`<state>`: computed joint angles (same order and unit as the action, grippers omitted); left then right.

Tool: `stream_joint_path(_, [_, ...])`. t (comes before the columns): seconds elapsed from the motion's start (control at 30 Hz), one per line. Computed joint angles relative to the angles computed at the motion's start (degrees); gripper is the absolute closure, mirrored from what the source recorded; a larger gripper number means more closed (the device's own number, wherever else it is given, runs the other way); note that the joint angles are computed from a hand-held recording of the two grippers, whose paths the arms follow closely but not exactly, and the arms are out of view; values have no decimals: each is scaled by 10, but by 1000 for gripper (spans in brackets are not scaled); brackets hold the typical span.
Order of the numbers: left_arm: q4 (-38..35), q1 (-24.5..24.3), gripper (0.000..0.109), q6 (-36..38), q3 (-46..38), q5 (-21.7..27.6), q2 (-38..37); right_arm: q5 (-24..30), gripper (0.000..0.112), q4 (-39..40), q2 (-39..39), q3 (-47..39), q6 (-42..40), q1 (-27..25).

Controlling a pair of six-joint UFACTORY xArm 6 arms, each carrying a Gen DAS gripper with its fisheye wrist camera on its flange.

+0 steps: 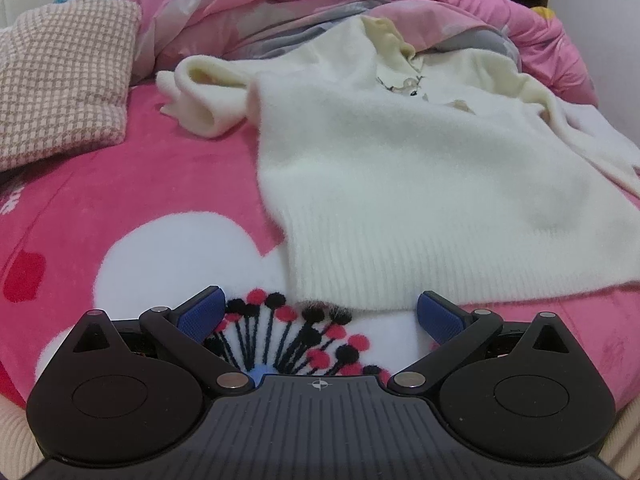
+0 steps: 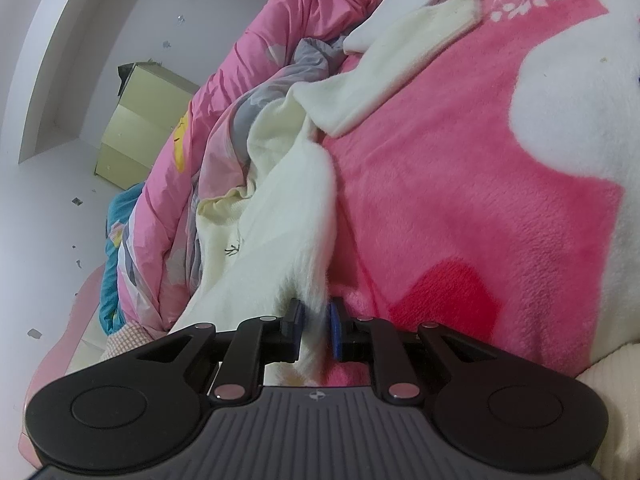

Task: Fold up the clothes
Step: 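Hold the sweater body with the right tool while the left tool reaches the hem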

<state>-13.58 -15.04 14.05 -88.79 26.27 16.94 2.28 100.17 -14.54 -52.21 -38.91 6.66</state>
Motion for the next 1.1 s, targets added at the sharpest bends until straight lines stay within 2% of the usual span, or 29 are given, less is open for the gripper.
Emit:
stream_joint_path(0.27, [28,-4,6,-21,7,-11,-2,1,97,11,0,-1,-12,-1])
stream_joint_path(0.87, [8,-1,6,8,13,-18,-4,7,95,42,1,-4,-43,-4])
stream_joint_path(1.07, [-92,3,6,77,40,-47,-24,5,95,42,0,-5,-41,-2])
stream_joint_path(1.1, [-128,4,6,101,42,-55,-27,7,94,43,0,-5,-42,-3])
